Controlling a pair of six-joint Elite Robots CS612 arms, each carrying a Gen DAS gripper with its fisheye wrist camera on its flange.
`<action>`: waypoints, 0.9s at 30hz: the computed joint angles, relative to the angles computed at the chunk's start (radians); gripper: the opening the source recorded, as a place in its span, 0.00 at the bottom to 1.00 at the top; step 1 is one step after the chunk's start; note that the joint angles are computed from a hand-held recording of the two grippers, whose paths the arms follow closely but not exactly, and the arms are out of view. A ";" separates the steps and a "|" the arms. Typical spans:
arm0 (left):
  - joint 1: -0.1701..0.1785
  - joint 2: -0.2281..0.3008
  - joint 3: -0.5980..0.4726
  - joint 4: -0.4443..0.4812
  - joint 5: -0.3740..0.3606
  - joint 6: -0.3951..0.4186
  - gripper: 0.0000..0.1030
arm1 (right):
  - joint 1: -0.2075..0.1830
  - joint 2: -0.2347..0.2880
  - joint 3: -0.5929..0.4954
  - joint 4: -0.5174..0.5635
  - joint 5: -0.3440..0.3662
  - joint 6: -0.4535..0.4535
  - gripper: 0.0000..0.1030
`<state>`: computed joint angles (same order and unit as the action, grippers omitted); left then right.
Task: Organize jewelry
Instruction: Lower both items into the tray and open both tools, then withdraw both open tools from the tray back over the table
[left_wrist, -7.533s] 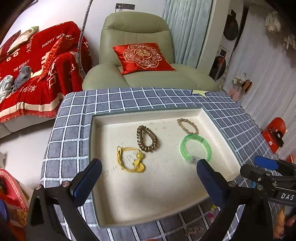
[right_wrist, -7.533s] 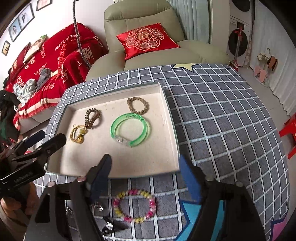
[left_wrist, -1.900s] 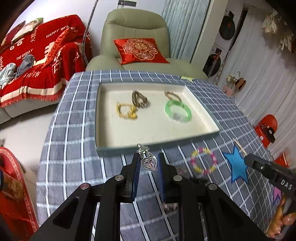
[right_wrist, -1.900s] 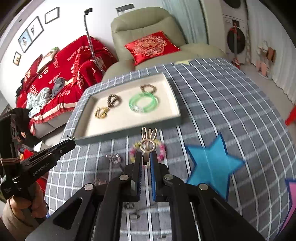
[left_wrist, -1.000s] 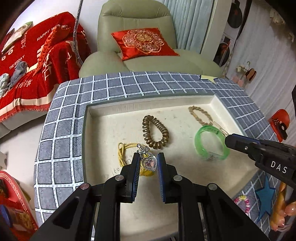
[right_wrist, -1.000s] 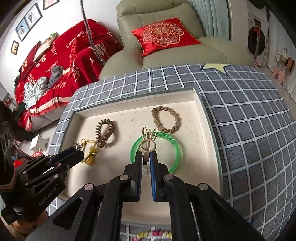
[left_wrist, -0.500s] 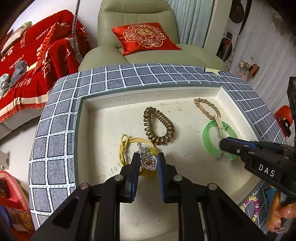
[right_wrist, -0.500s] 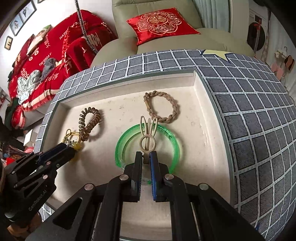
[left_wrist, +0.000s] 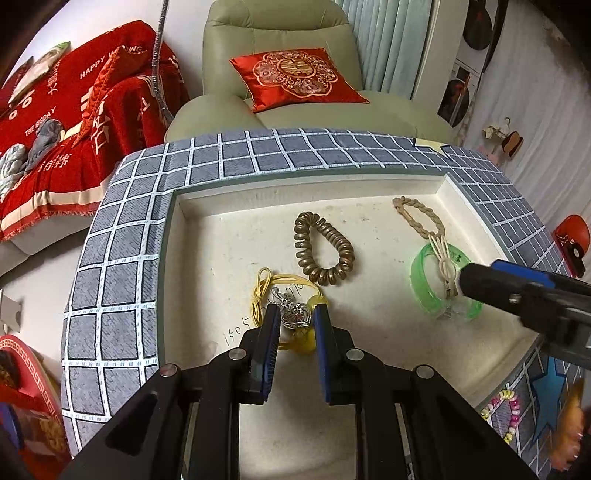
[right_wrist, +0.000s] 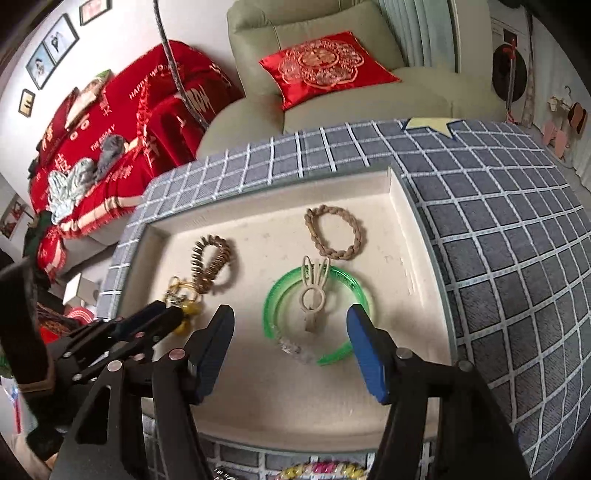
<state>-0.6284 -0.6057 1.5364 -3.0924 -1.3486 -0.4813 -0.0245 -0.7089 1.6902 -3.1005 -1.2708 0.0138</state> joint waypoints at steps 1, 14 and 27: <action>-0.001 0.000 0.000 -0.001 0.004 -0.001 0.34 | 0.000 -0.007 0.010 -0.011 -0.001 0.002 0.65; -0.022 -0.038 0.063 -0.082 0.063 -0.012 0.34 | -0.015 -0.075 0.124 -0.104 -0.023 0.022 0.72; -0.043 -0.088 0.161 -0.167 0.048 -0.013 0.35 | -0.036 -0.123 0.248 -0.184 -0.043 0.041 0.73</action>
